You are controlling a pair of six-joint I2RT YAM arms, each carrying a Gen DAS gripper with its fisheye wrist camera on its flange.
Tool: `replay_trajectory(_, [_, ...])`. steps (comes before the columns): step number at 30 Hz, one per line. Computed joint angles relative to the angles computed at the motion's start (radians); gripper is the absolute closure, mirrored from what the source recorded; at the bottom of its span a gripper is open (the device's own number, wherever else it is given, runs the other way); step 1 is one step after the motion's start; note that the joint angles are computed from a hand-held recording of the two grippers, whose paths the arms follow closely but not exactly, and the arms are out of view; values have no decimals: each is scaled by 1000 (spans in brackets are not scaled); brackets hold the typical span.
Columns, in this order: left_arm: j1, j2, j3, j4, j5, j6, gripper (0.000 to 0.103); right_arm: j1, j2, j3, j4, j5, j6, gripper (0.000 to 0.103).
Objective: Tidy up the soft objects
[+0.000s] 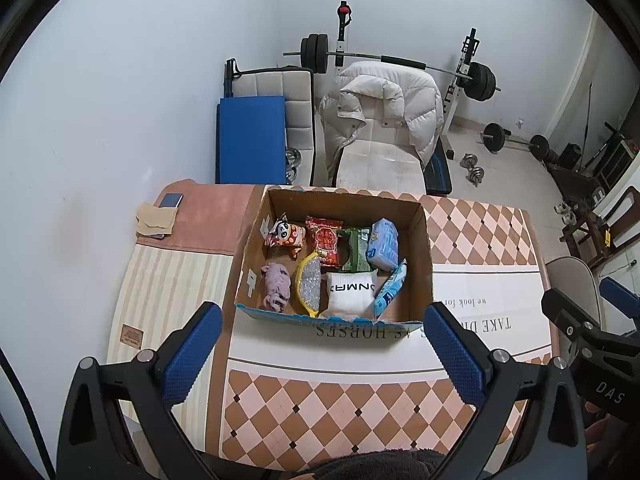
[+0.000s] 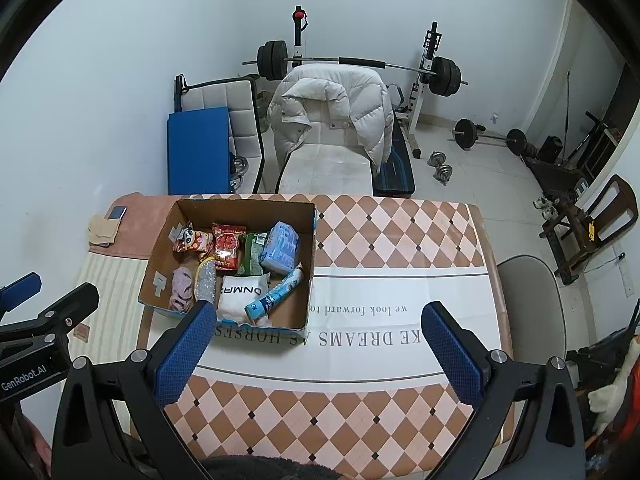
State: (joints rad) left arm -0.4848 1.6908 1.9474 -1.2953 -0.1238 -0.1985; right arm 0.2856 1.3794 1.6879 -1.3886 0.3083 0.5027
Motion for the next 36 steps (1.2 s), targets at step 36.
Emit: replay_trajectory(36, [-4, -4, 19, -15, -10, -1, 0, 8, 3, 41, -32, 21, 23, 0])
